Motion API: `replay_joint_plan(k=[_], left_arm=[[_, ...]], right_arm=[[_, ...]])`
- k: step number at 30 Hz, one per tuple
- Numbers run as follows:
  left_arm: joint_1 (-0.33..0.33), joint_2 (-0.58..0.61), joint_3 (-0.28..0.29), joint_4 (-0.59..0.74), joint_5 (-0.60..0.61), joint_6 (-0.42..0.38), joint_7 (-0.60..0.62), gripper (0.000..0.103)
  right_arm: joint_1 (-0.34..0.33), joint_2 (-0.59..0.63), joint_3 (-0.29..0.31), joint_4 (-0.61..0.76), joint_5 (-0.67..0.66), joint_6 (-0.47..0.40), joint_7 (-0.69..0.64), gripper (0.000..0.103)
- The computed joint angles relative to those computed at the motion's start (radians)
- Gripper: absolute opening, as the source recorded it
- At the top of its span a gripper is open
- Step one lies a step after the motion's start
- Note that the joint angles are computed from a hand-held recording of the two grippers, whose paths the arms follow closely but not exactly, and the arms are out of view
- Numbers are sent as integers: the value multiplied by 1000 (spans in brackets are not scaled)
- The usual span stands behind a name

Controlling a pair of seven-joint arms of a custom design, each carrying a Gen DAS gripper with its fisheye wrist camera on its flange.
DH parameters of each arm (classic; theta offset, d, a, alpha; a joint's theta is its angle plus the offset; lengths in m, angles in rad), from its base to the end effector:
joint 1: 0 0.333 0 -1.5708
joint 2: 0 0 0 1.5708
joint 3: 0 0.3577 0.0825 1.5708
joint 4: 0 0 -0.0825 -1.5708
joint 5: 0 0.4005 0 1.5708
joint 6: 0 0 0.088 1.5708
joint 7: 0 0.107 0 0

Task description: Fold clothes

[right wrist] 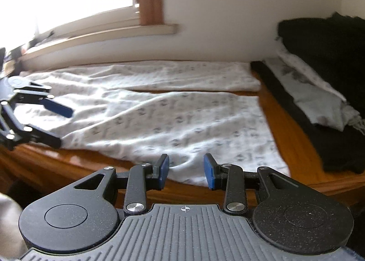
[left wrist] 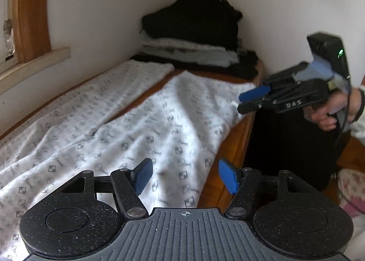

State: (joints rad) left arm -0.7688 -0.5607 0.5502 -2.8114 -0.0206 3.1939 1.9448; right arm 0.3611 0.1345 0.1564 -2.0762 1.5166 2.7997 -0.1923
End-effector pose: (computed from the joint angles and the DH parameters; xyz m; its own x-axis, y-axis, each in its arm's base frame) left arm 0.3873 -0.0727 0.4677 -0.4907 -0.8713 0.0053 -0.5395 0.2991 -0.7871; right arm 0.5513 0.2566 0.4277 0.8052 -0.5926 -0.0217 -0.3516 -0.4476 -0.8222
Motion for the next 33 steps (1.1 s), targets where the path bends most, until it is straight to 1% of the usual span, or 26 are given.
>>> replay_joint_plan(k=[1, 2, 3, 4, 5, 6, 7, 10, 13, 14, 15, 16, 17, 19, 20, 21, 22, 23, 25, 27, 28, 29, 30, 33], left_arm=[[-1, 4, 1, 2, 2, -3, 4, 52], [-6, 8, 6, 5, 1, -6, 7, 44], [-18, 8, 19, 9, -3, -10, 12, 39], [-37, 5, 41, 16, -8, -25, 24, 23], [-53, 2, 60, 25, -16, -37, 38, 12], [-62, 3, 73, 35, -29, -39, 50, 9], [-73, 8, 90, 48, -42, -39, 64, 1], [-98, 22, 132, 86, -84, -30, 87, 0], [-141, 11, 193, 120, -125, -32, 97, 0], [-148, 8, 204, 126, -135, -34, 100, 0], [-148, 6, 205, 128, -142, -34, 102, 0], [-134, 5, 192, 124, -144, -35, 102, 0], [-108, 2, 164, 111, -142, -36, 99, 1], [-61, -11, 109, 81, -137, -40, 92, 7], [-49, -21, 92, 66, -135, -41, 89, 17], [-47, -36, 84, 51, -136, -43, 89, 22], [-47, -42, 77, 41, -136, -43, 88, 33], [-48, -39, 72, 35, -134, -42, 89, 42], [-51, -34, 61, 24, -130, -39, 89, 45], [-54, -28, 50, 14, -125, -37, 89, 44], [-52, -21, 44, 12, -119, -35, 90, 33], [-45, -10, 38, 15, -111, -35, 94, 3], [-48, -9, 44, 20, -108, -34, 100, 1], [-91, -42, 98, 45, -113, -29, 119, 0]], right_arm=[[0, -3, 1, -3, 0, -9, -5, 35], [-2, -6, 0, -6, -8, -23, -2, 35], [-2, -8, 1, -9, -9, -34, -7, 35], [-2, -11, 1, -11, -10, -44, -11, 35], [-2, -13, 1, -13, -12, -54, -14, 35], [0, -13, 1, -14, -21, -61, -6, 35], [2, -12, 2, -13, -30, -67, -4, 35], [9, -8, 6, -10, -49, -72, -3, 35], [12, -6, 10, -7, -61, -90, -8, 35], [13, -5, 11, -6, -61, -94, -12, 35], [16, -3, 13, -5, -65, -96, -14, 35], [18, -2, 14, -4, -72, -95, -14, 35], [20, 0, 15, -4, -79, -95, -14, 35], [23, 4, 17, -3, -91, -92, -11, 35], [23, 7, 18, -2, -91, -88, -12, 35], [24, 10, 19, -1, -91, -85, -14, 35], [23, 11, 20, 0, -89, -86, -13, 35], [22, 11, 20, 1, -87, -87, -13, 35], [23, 11, 22, 1, -83, -83, -15, 35], [23, 9, 23, -2, -80, -82, -16, 35], [23, 7, 23, -4, -82, -84, -16, 35], [23, 5, 22, -7, -83, -87, -16, 35], [23, 4, 21, -8, -85, -88, -17, 35], [22, 4, 19, -9, -93, -90, -17, 35]])
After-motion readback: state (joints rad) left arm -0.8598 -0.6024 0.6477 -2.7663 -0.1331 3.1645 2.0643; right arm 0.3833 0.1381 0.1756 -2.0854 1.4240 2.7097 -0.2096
